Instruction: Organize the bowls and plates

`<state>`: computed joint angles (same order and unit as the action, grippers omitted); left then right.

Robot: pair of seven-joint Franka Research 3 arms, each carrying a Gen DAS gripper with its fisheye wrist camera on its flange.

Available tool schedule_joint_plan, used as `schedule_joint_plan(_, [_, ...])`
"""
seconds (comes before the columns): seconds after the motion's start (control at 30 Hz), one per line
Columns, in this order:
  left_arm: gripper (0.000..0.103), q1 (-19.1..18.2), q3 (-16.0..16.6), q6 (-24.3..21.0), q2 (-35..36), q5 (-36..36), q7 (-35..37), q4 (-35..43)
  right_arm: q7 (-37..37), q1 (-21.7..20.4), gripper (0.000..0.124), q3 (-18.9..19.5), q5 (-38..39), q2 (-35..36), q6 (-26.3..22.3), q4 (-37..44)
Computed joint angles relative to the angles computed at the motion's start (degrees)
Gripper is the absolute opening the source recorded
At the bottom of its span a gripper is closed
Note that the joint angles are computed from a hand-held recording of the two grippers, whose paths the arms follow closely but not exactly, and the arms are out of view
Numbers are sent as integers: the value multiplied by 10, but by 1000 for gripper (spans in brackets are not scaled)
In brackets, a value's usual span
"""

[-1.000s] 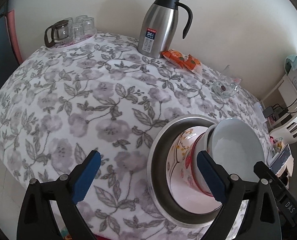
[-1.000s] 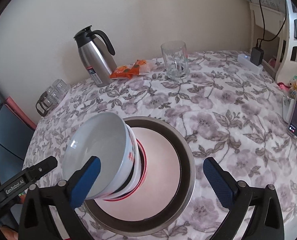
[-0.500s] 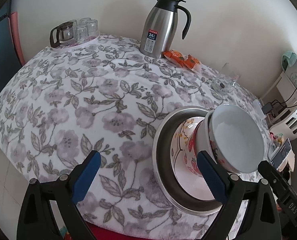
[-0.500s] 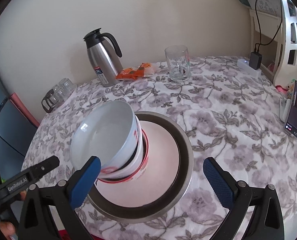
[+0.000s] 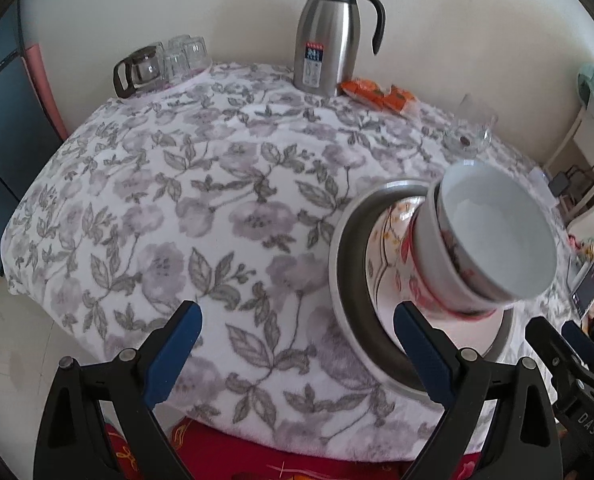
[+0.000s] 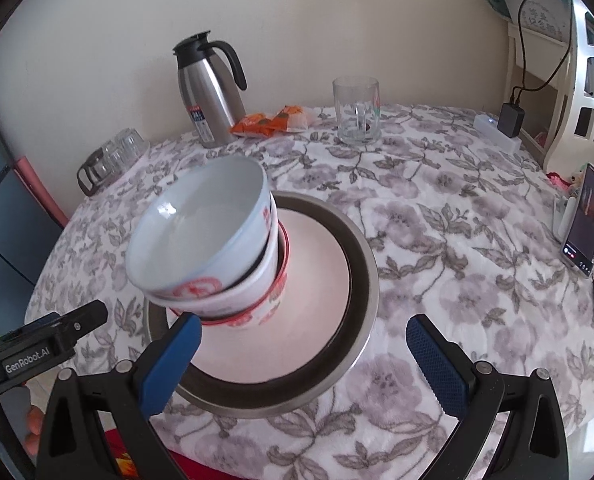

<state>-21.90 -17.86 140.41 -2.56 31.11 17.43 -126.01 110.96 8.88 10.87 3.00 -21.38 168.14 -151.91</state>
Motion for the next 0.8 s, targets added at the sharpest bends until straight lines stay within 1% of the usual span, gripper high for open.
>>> schedule_joint_plan(0.1, [97, -4, 0, -13, 6, -31, 23, 2, 6, -7, 103, 7, -9, 0, -10, -2])
schedule_joint_plan(0.2, [97, -6, -1, -14, 8, -53, 36, 0, 21, -19, 103, 16, -28, 0, -25, -4])
schedule_joint_plan(0.27, [97, -8, -1, -16, 9, -60, 40, -2, 27, -19, 103, 14, -34, -1, -30, -7])
schedule_joint_plan(0.4, [97, -8, 0, -2, 4, -75, 46, -10, 32, -20, 103, 12, -46, -1, -39, -12])
schedule_joint_plan(0.63, [97, -13, -2, -9, 11, -96, 69, -6, 33, -12, 103, 5, -50, -6, -40, -19])
schedule_joint_plan(0.8, [97, -16, -3, -24, 21, -98, 82, 5, 34, -12, 103, 6, -49, -8, -39, -21])
